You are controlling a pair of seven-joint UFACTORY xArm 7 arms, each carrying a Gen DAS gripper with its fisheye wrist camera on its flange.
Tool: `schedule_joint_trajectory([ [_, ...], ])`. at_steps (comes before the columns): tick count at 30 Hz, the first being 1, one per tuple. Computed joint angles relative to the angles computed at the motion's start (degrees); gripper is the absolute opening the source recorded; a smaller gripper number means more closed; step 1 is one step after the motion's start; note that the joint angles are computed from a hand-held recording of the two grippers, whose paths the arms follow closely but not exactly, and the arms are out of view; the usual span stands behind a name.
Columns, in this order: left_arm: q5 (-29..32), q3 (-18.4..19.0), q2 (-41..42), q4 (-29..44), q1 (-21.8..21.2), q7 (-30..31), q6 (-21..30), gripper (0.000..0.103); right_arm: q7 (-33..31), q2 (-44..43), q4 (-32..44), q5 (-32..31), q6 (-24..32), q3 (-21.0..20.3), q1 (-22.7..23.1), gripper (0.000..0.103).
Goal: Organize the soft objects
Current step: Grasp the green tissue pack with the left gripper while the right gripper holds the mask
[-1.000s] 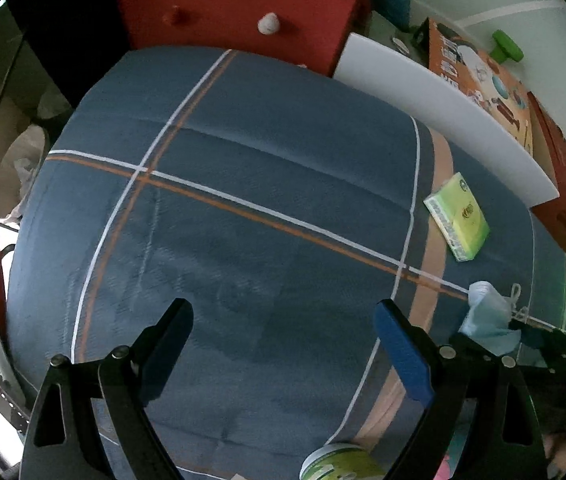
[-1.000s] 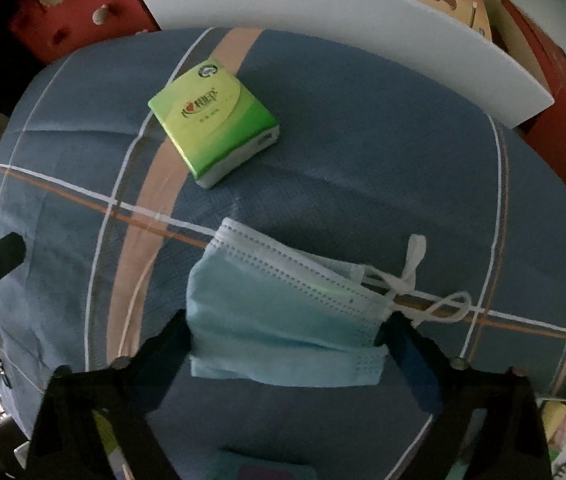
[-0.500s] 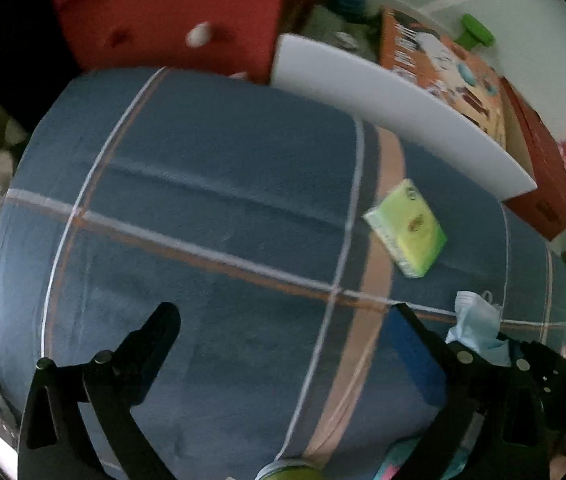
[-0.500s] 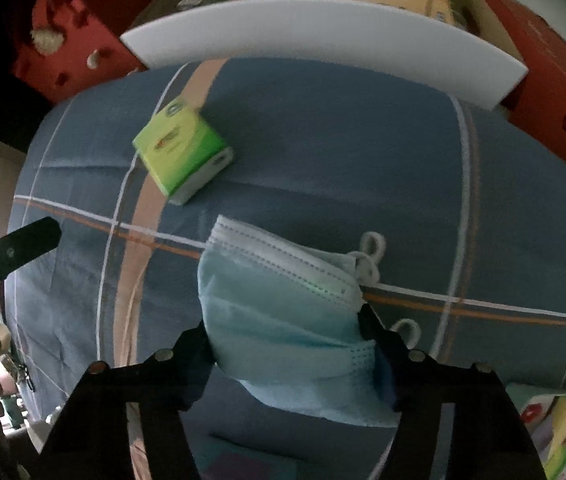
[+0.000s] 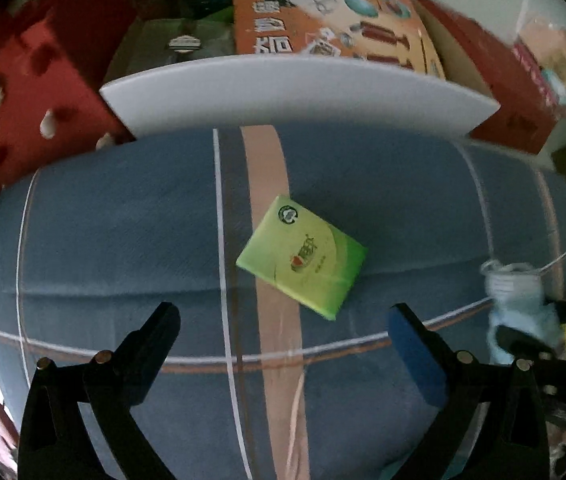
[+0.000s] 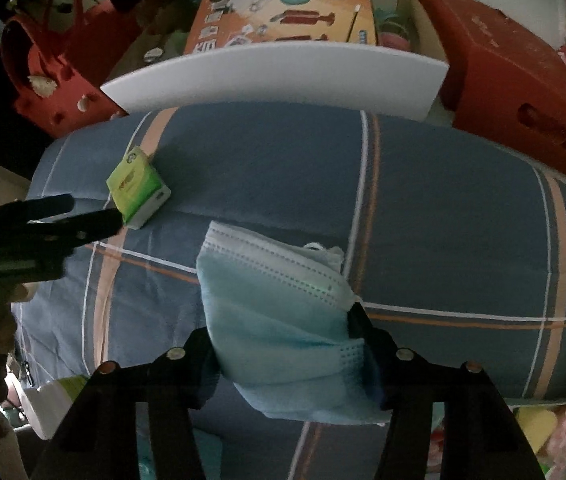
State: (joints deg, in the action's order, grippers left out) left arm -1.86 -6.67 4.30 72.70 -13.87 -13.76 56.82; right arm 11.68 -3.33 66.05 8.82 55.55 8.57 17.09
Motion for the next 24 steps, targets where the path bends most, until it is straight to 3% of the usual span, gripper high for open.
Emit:
schedule_joint_trajectory([
  [7, 3.2, 0.3, 3.6, 2.4, -0.4, -1.4, -0.3, 0.103, -2.0, -1.4, -1.0, 0.8, -0.7, -0.2, 0.0, 0.059],
  [10, 5.0, 0.4, 4.5, 3.0, -0.8, -1.7, 0.3, 0.098, -2.0, -2.2, -0.9, 1.1, -0.1, -0.1, 0.0, 0.059],
  [12, 4.0, 0.2, 5.0, 3.3, -0.8, -1.2, -0.1, 0.078, -2.0, -2.3, -0.9, 1.1, 0.0, 0.0, 0.2, 0.059],
  [18, 4.0, -0.1, 5.0, 3.2, -1.4, -0.7, -0.9, 0.044, -0.7, -1.0, -0.9, 0.9, -1.2, 0.6, 1.0, 0.059],
  [23, 3.8, 0.0, 4.5, 2.5, -1.5, -1.1, -0.6, 0.044, -0.7, -1.3, -1.4, 0.8, -1.1, 0.7, 1.3, 0.059],
  [24, 3.0, 0.0, 4.5, 2.7, -1.3, -0.7, -0.2, 0.050, -0.8, -1.3, -1.6, 0.8, -1.2, 0.7, 1.3, 0.059],
])
